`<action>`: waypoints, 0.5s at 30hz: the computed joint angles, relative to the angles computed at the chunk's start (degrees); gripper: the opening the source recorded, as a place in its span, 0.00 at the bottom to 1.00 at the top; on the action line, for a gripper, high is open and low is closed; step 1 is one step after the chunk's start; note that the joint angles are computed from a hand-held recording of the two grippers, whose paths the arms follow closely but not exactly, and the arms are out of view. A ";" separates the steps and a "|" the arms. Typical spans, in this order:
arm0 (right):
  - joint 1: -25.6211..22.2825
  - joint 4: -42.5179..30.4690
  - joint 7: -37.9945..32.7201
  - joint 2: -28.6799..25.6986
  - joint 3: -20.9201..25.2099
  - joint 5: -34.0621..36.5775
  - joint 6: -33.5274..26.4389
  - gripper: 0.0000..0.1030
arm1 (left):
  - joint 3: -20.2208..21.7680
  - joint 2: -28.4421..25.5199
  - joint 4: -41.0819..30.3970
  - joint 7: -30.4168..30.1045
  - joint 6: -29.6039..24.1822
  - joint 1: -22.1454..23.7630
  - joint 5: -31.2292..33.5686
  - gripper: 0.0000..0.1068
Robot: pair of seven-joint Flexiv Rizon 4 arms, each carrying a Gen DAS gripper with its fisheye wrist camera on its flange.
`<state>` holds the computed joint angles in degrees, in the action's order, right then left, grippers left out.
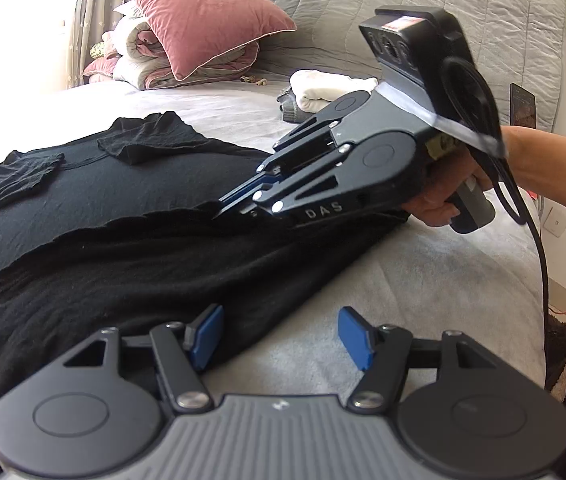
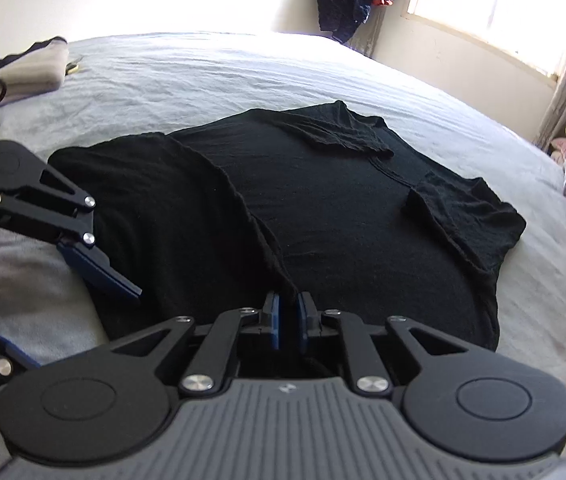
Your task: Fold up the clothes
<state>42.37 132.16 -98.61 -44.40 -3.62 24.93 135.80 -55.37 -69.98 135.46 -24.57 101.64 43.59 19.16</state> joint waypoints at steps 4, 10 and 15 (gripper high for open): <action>-11.60 0.76 7.97 1.09 7.04 -9.81 0.09 0.22 | -0.14 -0.16 -0.09 -0.05 -0.39 0.10 -0.19 0.61; -4.73 2.08 6.70 2.06 3.25 -7.62 -0.57 0.06 | -0.29 -0.23 0.00 0.15 -0.87 0.29 -0.37 0.61; 3.43 -0.66 1.59 -0.88 -2.47 3.72 1.33 0.04 | -0.27 -0.13 -0.02 0.34 -0.96 0.26 -0.52 0.61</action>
